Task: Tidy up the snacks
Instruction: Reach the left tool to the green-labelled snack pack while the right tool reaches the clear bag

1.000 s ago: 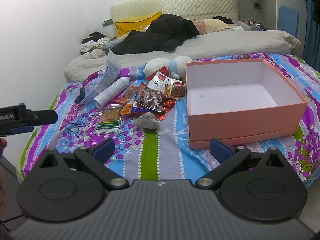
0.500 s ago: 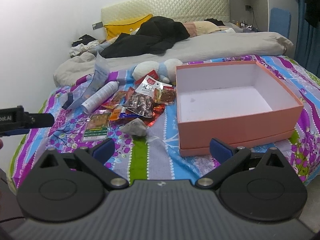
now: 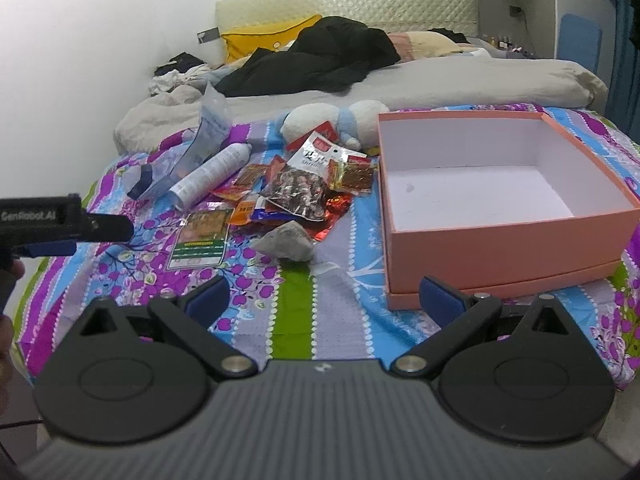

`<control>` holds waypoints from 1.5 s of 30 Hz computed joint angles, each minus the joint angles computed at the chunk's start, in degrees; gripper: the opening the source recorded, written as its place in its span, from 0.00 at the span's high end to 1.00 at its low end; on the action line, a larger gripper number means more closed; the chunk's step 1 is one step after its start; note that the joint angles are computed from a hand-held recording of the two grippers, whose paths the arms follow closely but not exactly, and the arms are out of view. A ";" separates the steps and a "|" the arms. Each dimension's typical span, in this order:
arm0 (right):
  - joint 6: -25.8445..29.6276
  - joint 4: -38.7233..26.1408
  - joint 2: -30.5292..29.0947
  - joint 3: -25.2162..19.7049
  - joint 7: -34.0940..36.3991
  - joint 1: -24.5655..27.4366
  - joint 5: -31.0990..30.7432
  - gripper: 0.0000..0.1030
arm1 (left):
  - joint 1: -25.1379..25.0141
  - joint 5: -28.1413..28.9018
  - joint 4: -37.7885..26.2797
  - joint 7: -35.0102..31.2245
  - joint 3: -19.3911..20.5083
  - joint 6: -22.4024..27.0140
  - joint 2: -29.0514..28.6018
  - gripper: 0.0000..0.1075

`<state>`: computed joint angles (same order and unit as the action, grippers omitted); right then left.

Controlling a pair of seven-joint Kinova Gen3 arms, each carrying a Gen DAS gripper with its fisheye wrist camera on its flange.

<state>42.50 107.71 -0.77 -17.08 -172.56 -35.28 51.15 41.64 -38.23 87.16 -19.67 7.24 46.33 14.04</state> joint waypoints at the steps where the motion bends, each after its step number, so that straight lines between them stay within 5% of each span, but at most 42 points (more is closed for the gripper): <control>1: -0.95 0.34 0.24 0.05 -0.50 0.04 0.75 0.01 | -0.42 0.39 0.21 -0.24 -0.04 -0.40 0.11 0.04; 13: -5.92 -1.68 6.70 3.74 -0.86 -2.65 7.16 0.01 | -5.17 6.43 0.32 -6.58 -2.47 -4.67 4.17 0.04; 30: -14.66 -8.91 16.55 12.24 15.45 -4.50 -2.98 0.02 | -8.46 13.27 -6.10 -15.35 -7.81 -6.78 13.63 0.04; 40: -17.25 -12.58 23.18 18.94 22.21 -7.19 -4.34 0.09 | -12.81 19.67 -7.47 -22.03 -7.45 -13.70 18.63 0.04; 45: -19.37 -13.85 26.09 23.42 20.54 -9.66 -1.85 0.10 | -11.45 19.85 -9.68 -24.11 -10.60 -16.09 21.93 0.04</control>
<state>23.13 93.86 25.32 6.34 -152.02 -44.93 49.29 30.19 -18.38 77.48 -43.78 -3.36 30.25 35.97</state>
